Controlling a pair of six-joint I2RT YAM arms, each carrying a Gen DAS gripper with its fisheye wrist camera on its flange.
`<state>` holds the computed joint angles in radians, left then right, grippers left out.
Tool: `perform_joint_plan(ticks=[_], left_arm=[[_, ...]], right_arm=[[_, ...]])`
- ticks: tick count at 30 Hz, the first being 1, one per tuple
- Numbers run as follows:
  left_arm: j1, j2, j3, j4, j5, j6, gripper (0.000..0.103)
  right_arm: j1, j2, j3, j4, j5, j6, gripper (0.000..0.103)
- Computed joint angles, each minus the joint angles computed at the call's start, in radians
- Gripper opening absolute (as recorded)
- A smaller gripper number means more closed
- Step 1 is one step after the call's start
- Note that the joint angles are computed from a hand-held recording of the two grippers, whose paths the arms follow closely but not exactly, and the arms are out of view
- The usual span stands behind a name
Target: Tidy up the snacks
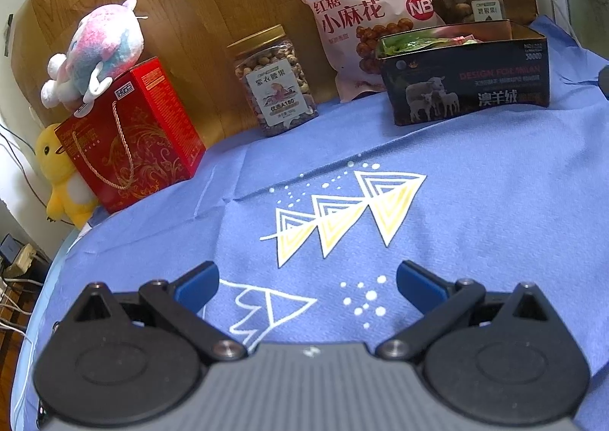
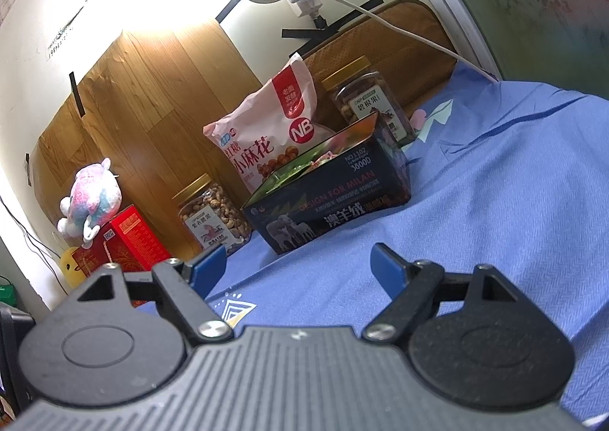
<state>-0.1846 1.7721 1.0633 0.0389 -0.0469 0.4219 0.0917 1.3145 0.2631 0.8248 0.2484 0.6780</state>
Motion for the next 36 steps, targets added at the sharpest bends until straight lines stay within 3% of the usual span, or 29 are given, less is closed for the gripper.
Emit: perform_joint_plan(ticks=[22,36], left_arm=[[-0.005,-0.007,-0.001,-0.009,0.006,0.01,0.103],[-0.003,-0.045,0.031,-0.113,0.118,0.004,0.103]], right_arm=[[0.011,-0.003,0.002,-0.019,0.017,0.022,0.085],[0.018,-0.03,-0.012,-0.021,0.044,0.028,0.085]])
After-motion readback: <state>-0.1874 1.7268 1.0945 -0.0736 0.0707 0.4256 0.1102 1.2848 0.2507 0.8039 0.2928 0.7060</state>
